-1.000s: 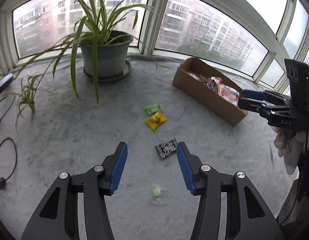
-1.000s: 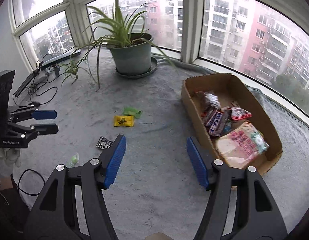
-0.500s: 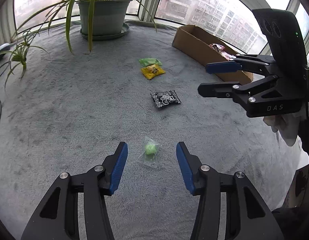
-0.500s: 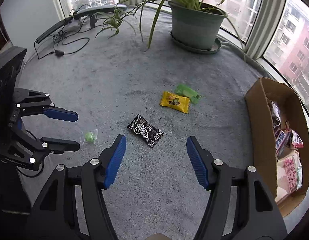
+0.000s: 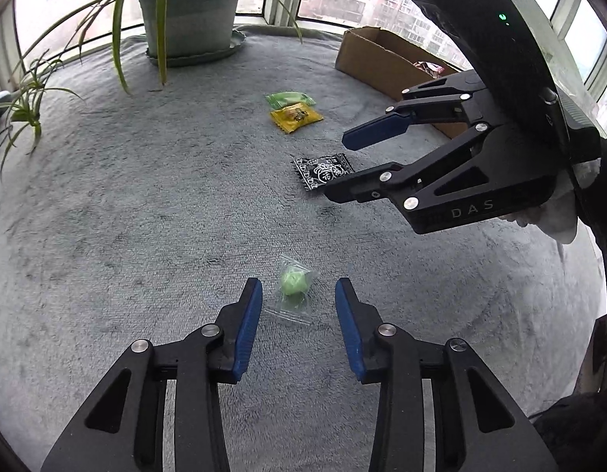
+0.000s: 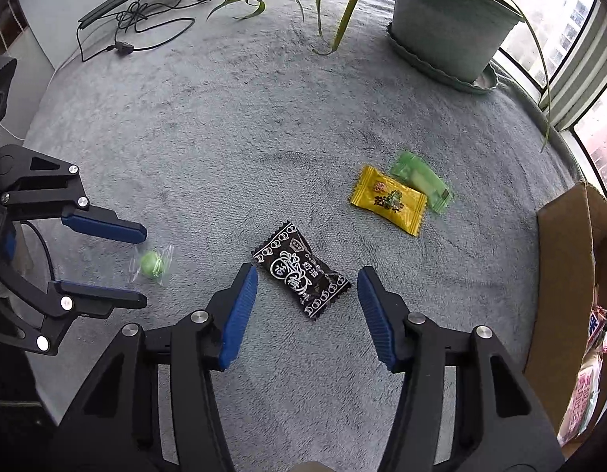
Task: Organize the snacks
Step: 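Close the right tool on the black printed packet while the left tool lowers over the clear green candy bag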
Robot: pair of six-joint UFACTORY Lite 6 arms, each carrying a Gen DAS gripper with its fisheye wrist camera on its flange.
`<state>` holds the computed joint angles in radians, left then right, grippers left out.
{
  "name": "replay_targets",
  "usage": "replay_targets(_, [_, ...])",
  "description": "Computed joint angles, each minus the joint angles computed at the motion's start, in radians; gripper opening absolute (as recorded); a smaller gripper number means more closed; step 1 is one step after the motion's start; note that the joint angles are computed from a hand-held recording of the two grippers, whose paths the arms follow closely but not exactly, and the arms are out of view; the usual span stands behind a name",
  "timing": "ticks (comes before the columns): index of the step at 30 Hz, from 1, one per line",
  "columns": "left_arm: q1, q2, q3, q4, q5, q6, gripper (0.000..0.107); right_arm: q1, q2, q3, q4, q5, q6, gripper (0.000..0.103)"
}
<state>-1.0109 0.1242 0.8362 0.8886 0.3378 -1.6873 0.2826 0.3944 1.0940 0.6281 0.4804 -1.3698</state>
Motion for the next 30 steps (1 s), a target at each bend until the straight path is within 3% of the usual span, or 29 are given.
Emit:
replay_targets(8, [0.001,0.027,0.013,0.020,0.001,-0.004,0.029,0.018,0.050,0.050,-0.021,0.010,0.014,0.053])
replay_targets(11, [-0.002,0.031,0.014,0.037,0.015,-0.024,0.022,0.016,0.054,0.057,-0.017,0.020,0.014,0.046])
replay_targets(18, [-0.010,0.030,0.008,0.075,0.017,-0.055,0.022,0.022,0.033,0.031,-0.018,0.008,0.005,0.036])
replay_targets(21, [-0.018,0.034,0.012,0.083,0.029,-0.056,0.022,0.014,0.033,0.033,-0.009,0.011,0.013,0.027])
replay_targets(30, [-0.013,0.022,0.004,0.082,0.023,-0.078,0.021,-0.024,0.011,0.013,0.051,0.017,-0.023,0.026])
